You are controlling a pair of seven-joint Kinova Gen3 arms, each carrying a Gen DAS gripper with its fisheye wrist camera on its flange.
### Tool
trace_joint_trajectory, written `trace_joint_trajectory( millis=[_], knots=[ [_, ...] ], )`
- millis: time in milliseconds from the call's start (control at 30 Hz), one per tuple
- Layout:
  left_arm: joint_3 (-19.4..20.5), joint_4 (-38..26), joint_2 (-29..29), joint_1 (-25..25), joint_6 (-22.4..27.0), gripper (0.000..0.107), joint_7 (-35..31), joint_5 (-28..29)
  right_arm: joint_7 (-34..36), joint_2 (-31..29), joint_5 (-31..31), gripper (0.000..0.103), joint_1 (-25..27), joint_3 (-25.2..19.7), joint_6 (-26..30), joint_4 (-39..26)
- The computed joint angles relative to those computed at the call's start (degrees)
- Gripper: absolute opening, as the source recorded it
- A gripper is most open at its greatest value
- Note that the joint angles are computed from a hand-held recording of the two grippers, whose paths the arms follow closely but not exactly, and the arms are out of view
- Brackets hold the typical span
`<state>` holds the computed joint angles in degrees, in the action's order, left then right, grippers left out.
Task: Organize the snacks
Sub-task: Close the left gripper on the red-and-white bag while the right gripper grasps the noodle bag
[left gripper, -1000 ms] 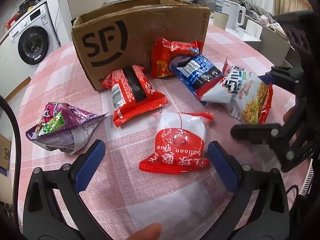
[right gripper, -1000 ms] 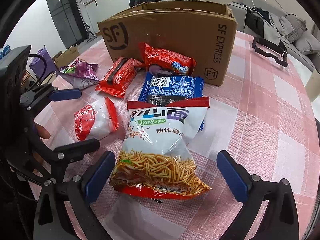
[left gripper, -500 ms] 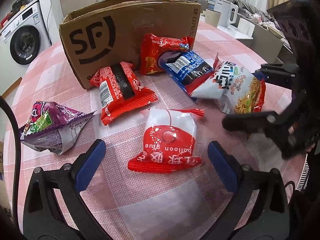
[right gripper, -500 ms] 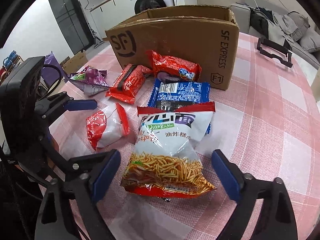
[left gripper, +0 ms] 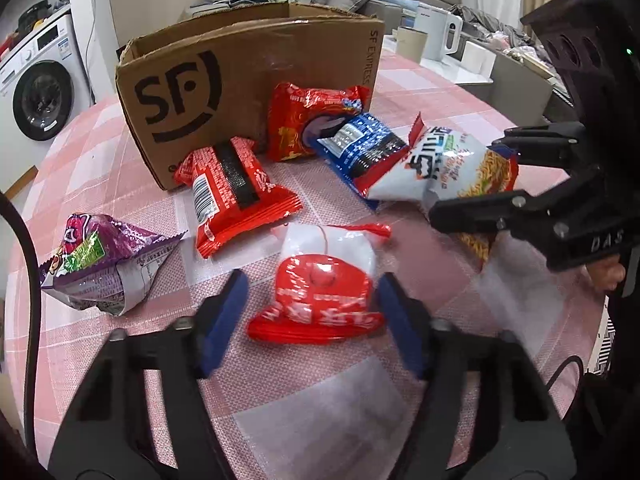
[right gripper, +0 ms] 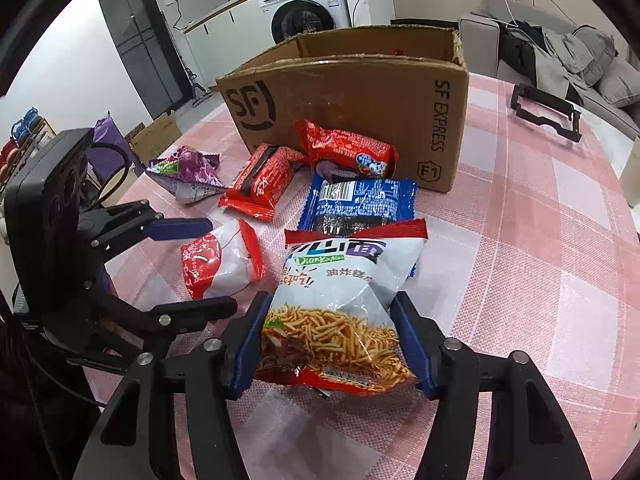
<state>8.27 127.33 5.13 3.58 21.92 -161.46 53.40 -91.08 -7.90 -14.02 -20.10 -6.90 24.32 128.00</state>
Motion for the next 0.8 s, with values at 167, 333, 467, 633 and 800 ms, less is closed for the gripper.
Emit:
trace_joint_trajectory(
  millis=[167,333,467,633,800],
  knots=[
    [-1.3,0.6,-1.1,-2.1,4.4,0.055,-6.0,4.4,3.2,-1.7,-2.5,0.06,-1.0,2.0,-0.7,0.9],
    [-2.9,1.5,-2.7,-1.7,5.9,0.055,-9.8,7.7,6.7,-2.9,-5.5,0.06,-1.5,3.8,-1.0,1.3],
    [-4.6,2.4,-4.7,-1.8,7.5,0.054,-12.5,10.1,8.3,-3.9,-7.2,0.06,-1.9,4.7,-1.9,1.9],
    [-7.1,2.8,-7.2,-2.5,10.2,0.054,-13.3,11.0,9.4,-5.6,-9.1,0.06,-2.8,6.1,-3.3,2.6],
    [-9.5,3.1,-9.9,-3.5,12.4,0.054,-13.4,11.5,8.8,-7.1,-9.7,0.06,-3.0,6.5,-4.2,2.9]
  ],
)
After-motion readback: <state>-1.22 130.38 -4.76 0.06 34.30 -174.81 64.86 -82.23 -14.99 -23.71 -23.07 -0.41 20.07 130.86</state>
